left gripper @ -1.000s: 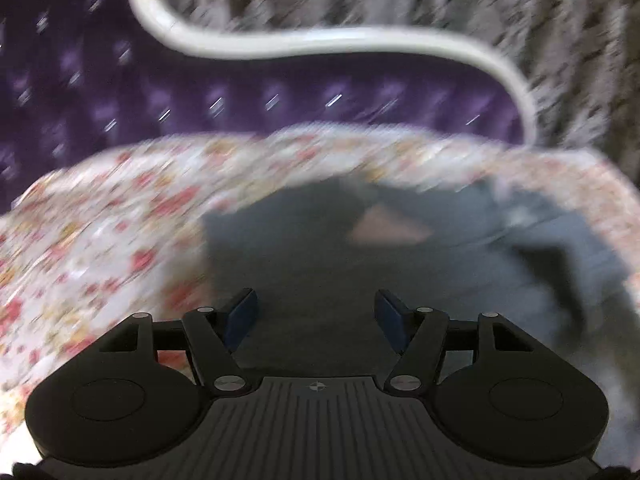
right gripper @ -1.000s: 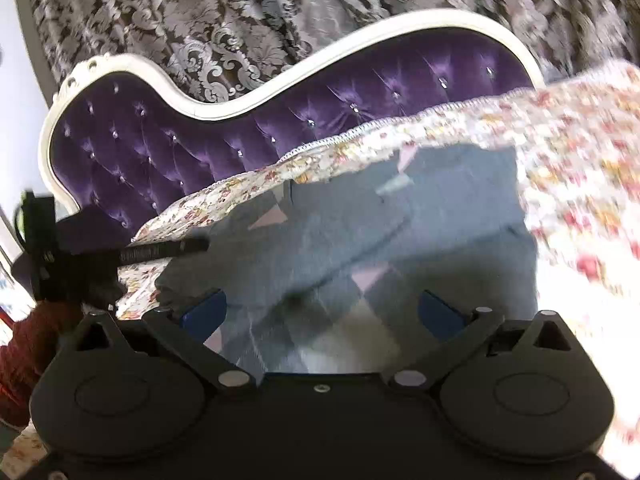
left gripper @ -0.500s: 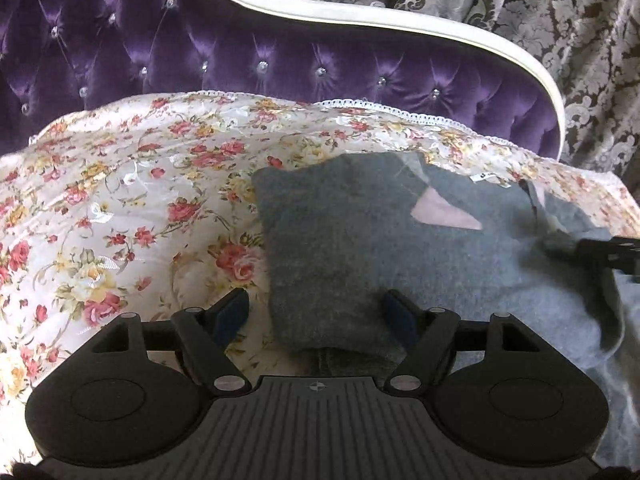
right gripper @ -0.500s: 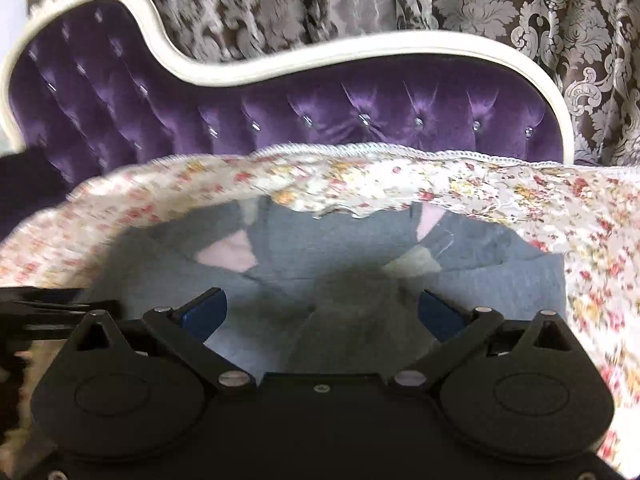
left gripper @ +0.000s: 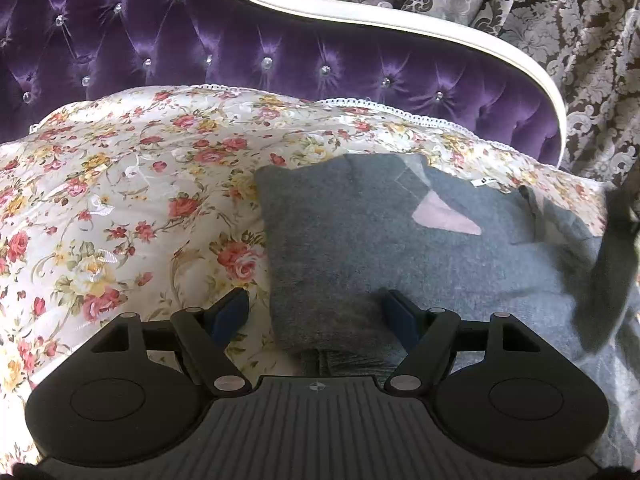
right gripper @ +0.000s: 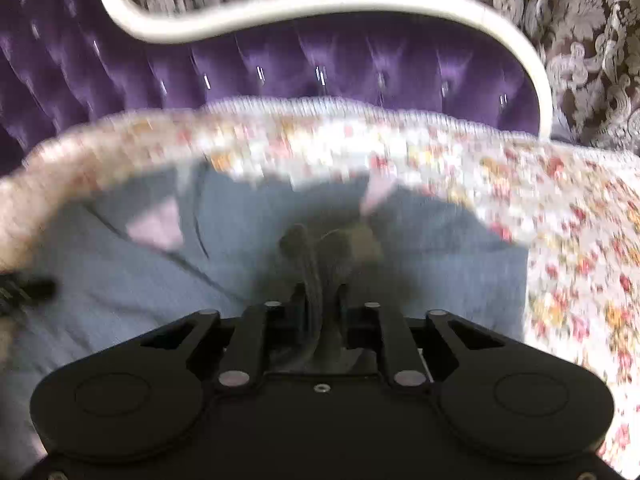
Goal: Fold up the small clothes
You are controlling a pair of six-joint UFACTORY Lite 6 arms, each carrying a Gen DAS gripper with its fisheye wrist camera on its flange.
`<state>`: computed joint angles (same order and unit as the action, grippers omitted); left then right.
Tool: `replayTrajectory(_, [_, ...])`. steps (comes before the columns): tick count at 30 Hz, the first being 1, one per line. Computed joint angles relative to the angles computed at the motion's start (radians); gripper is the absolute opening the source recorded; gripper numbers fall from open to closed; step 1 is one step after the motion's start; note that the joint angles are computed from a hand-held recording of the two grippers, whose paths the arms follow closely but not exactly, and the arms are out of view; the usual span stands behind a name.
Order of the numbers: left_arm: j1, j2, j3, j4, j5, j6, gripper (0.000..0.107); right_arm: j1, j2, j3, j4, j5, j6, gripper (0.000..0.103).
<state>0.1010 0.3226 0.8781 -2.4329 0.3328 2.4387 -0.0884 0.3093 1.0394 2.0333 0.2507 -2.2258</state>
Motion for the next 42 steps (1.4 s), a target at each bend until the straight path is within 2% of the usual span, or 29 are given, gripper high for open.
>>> replayTrajectory(2, [0.003, -0.003, -0.004, 0.002, 0.003, -0.007, 0.073, -0.059, -0.079, -0.034, -0.046, 0.131, 0.039, 0.021])
replayTrajectory(6, [0.002, -0.006, -0.008, -0.020, 0.004, 0.007, 0.073, -0.219, -0.236, -0.188, 0.044, 0.466, -0.050, 0.022])
replayTrajectory(8, [-0.001, -0.007, -0.010, -0.035, 0.002, 0.021, 0.073, -0.275, -0.238, -0.244, 0.095, 0.524, -0.099, 0.025])
replayTrajectory(10, [-0.001, -0.011, -0.015, -0.036, 0.003, 0.024, 0.073, -0.318, -0.142, -0.208, 0.024, 0.474, -0.038, 0.040])
replayTrajectory(11, [0.002, -0.011, -0.014, -0.024, 0.004, 0.013, 0.073, -0.329, -0.093, -0.184, -0.025, 0.417, 0.013, 0.043])
replayTrajectory(14, [0.009, -0.009, -0.009, 0.011, 0.005, -0.029, 0.073, -0.374, -0.019, -0.198, -0.039, 0.345, 0.004, 0.044])
replayTrajectory(18, [0.003, -0.010, -0.010, -0.012, 0.002, -0.015, 0.074, -0.421, -0.047, -0.250, 0.004, 0.410, -0.028, 0.050])
replayTrajectory(22, [0.005, -0.012, -0.017, -0.017, 0.012, -0.009, 0.074, -0.378, -0.023, -0.174, -0.012, 0.383, 0.002, 0.052])
replayTrajectory(25, [0.008, -0.015, -0.017, 0.002, 0.013, -0.031, 0.074, -0.326, 0.049, -0.091, 0.030, 0.314, -0.003, 0.052])
replayTrajectory(29, [0.011, -0.014, -0.013, 0.023, 0.014, -0.058, 0.074, -0.294, 0.125, -0.020, -0.002, 0.254, 0.062, 0.053])
replayTrajectory(30, [0.009, -0.016, -0.015, 0.013, 0.014, -0.053, 0.074, -0.286, 0.122, -0.024, 0.008, 0.244, 0.055, 0.052])
replayTrajectory(32, [0.010, -0.019, -0.020, 0.006, 0.020, -0.052, 0.074, -0.287, 0.098, -0.040, -0.030, 0.262, 0.089, 0.008])
replayTrajectory(34, [0.012, -0.023, -0.026, 0.005, 0.026, -0.054, 0.074, -0.293, 0.028, -0.098, -0.044, 0.320, 0.076, 0.010])
replayTrajectory(37, [0.021, -0.026, -0.029, 0.029, 0.039, -0.103, 0.074, -0.310, -0.119, -0.229, 0.028, 0.370, -0.053, 0.010])
replayTrajectory(41, [0.031, -0.027, -0.028, 0.059, 0.048, -0.149, 0.074, -0.320, -0.114, -0.223, 0.024, 0.220, -0.043, 0.010])
replayTrajectory(42, [0.031, -0.027, -0.028, 0.062, 0.048, -0.148, 0.074, -0.325, -0.091, -0.203, -0.019, 0.193, -0.001, 0.014])
